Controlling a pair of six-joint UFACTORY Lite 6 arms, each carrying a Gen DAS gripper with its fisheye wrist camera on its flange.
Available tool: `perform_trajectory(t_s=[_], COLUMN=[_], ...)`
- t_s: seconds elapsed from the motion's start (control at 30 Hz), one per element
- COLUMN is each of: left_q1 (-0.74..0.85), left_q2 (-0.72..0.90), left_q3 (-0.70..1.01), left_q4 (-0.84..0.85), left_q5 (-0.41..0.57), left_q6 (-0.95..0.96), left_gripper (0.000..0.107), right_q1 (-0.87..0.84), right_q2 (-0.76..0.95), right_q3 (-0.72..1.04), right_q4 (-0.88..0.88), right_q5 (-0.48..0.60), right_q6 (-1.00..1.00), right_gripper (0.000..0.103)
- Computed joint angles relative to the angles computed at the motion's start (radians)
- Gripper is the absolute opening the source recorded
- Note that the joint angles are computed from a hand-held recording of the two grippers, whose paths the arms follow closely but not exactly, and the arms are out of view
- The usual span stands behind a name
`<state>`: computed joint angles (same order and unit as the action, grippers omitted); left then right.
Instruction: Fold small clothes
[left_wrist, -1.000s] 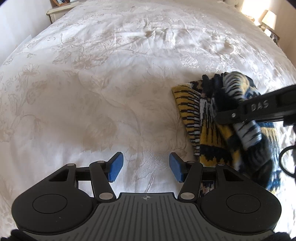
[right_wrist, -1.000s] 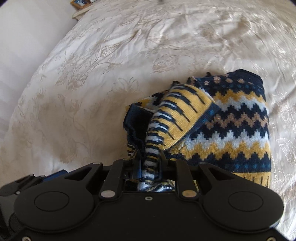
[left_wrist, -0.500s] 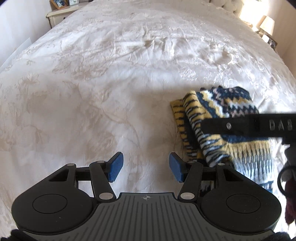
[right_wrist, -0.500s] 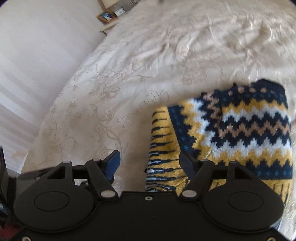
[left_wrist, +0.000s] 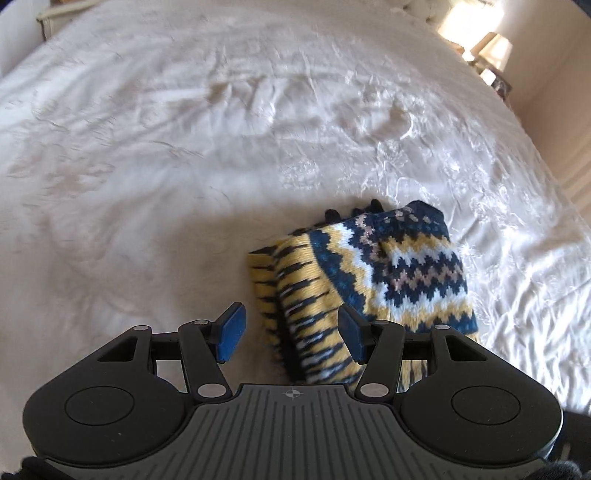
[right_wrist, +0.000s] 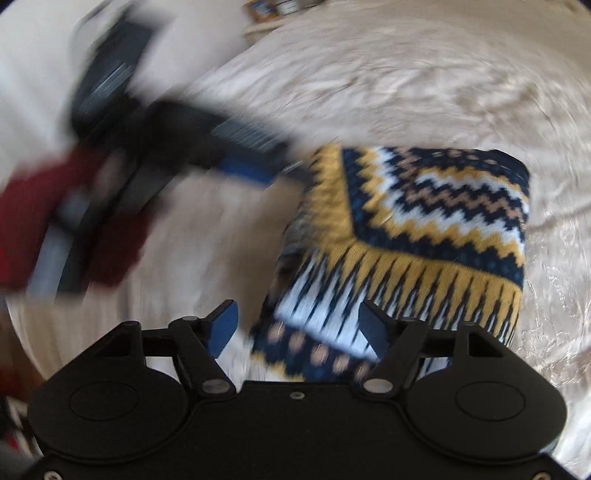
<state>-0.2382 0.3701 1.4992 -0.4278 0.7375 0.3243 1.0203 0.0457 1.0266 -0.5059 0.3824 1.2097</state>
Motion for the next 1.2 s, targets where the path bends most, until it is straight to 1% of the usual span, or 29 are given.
perform_trajectory(t_s=[0.07, 0.2, 0.23, 0.3, 0.33, 0.37, 0.4, 0.47, 0.53, 0.6, 0.73, 0.83, 0.97, 1.03, 1.2], left_q1=[-0.017, -0.042, -0.047, -0.061, -0.063, -0.06, -0.052, -0.033, -0.018, 0.005, 0.061, 0.083, 0.067, 0.055, 0.045], left_q2=[0.052, 0.125, 0.135, 0.153, 0.158, 0.155, 0.145, 0.12, 0.096, 0.064, -0.001, -0.063, -0.098, -0.092, -0.013], left_q3=[0.049, 0.123, 0.134, 0.16, 0.171, 0.175, 0.168, 0.147, 0.128, 0.099, 0.016, -0.08, -0.165, -0.184, -0.168], left_q4=[-0.002, 0.017, 0.022, 0.048, 0.057, 0.052, 0.032, -0.001, -0.012, -0.038, -0.134, -0.201, -0.26, -0.29, -0.383], left_q5=[0.012, 0.04, 0.046, 0.054, 0.062, 0.071, 0.073, 0.08, 0.091, 0.109, 0.163, 0.182, 0.196, 0.196, 0.192], left_q6=[-0.011, -0.025, -0.025, -0.033, -0.037, -0.034, -0.023, -0.001, 0.01, 0.027, 0.055, 0.062, 0.087, 0.09, 0.066], left_gripper=[0.054, 0.054, 0.054, 0.054, 0.054, 0.054, 0.054, 0.054, 0.054, 0.054, 0.054, 0.054, 0.054, 0.054, 0.054], right_q1=[0.064, 0.179, 0.197, 0.228, 0.235, 0.227, 0.21, 0.18, 0.158, 0.134, 0.096, 0.097, 0.087, 0.095, 0.125], right_q2=[0.057, 0.225, 0.267, 0.324, 0.326, 0.317, 0.293, 0.205, 0.117, 0.037, -0.049, -0.069, -0.057, -0.053, -0.054], right_q3=[0.045, 0.179, 0.214, 0.255, 0.253, 0.247, 0.23, 0.161, 0.099, 0.042, -0.015, -0.022, -0.027, -0.025, -0.026], right_q4=[-0.057, -0.207, -0.231, -0.293, -0.315, -0.304, -0.284, -0.303, -0.327, -0.344, -0.35, -0.339, -0.344, -0.35, -0.368], right_q5=[0.055, 0.23, 0.27, 0.335, 0.344, 0.337, 0.32, 0.283, 0.276, 0.27, 0.266, 0.262, 0.229, 0.228, 0.251], right_q6=[0.008, 0.021, 0.006, -0.001, 0.001, -0.011, -0.001, 0.101, 0.186, 0.261, 0.332, 0.352, 0.351, 0.358, 0.381], right_gripper=[0.077, 0.077, 0.076, 0.069, 0.053, 0.025, 0.022, 0.021, 0.019, 0.019, 0.019, 0.019, 0.019, 0.019, 0.019])
